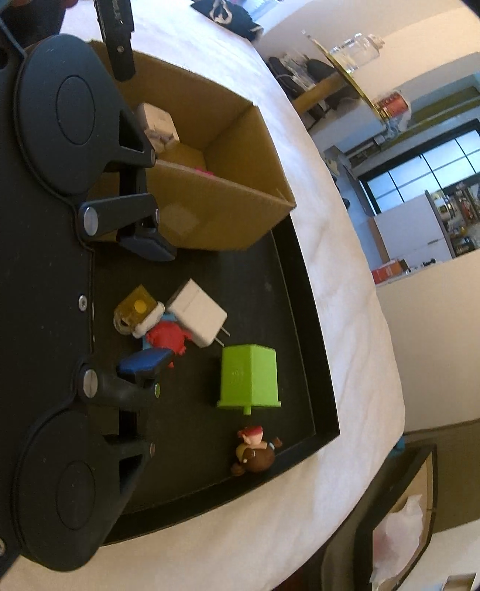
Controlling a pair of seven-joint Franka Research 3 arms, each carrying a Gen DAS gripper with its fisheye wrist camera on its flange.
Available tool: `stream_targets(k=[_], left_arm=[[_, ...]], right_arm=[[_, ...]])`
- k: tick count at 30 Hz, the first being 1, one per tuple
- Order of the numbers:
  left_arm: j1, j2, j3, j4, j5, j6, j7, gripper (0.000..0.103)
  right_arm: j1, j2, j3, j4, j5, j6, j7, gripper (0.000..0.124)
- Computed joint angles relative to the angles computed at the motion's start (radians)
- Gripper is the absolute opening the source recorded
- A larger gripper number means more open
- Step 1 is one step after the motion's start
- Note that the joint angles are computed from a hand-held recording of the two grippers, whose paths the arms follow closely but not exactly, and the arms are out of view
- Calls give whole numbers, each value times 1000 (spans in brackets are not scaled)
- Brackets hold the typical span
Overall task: Organize rigid objects
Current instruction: 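Move the right gripper to the red crab figure and grasp it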
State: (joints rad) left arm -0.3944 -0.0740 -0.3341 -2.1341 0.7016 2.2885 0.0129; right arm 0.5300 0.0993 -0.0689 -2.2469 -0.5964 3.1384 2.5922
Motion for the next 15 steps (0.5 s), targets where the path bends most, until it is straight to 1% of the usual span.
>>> stream_targets(k=[2, 6, 10, 12, 14, 15], left_arm=[[-3, 4, -4, 10, 12, -22, 2, 71], [-11, 17, -8, 31, 28, -70, 7, 72], [-20, 33, -7, 52, 40, -104, 7, 72], [-25, 38, -8, 60, 53, -124, 3, 74], [-31, 43, -8, 69, 55, -145, 3, 82], [-34, 46, -8, 74, 58, -156, 4, 83]], right_arm=[[32, 8, -48, 10, -94, -2, 94, 60], [18, 25, -52, 18, -129, -6, 152, 62], [20, 45, -55, 23, -101, 0, 142, 67], [22, 59, -53, 29, -66, 0, 117, 68], [33, 75, -56, 36, -29, 1, 82, 69], [53, 81, -73, 42, -28, -3, 77, 69]])
